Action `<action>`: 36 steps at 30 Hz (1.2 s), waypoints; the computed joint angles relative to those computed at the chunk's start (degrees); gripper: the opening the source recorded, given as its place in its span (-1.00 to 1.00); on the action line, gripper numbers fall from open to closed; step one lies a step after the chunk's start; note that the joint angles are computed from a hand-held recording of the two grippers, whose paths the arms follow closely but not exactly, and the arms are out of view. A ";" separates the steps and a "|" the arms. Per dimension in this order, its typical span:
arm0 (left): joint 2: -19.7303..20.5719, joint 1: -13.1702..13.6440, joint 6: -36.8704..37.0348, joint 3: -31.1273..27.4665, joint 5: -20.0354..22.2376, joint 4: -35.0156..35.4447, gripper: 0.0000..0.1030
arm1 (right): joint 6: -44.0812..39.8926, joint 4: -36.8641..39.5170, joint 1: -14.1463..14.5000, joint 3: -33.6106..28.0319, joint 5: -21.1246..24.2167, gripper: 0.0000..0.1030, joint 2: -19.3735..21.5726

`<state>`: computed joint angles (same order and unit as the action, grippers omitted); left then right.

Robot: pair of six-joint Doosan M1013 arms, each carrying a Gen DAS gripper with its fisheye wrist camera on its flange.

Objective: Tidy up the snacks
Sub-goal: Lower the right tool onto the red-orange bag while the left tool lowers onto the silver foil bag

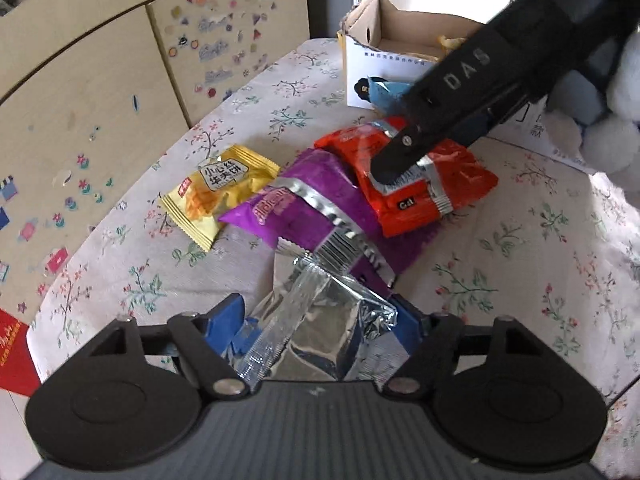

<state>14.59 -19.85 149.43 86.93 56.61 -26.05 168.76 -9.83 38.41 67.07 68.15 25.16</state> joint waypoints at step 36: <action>-2.65 -1.26 -4.21 1.86 -2.29 5.20 0.56 | -10.84 5.89 0.94 0.95 0.92 0.55 -1.29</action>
<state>11.94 -21.11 145.22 88.79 54.31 -20.85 157.92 -3.93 39.35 68.02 69.07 23.87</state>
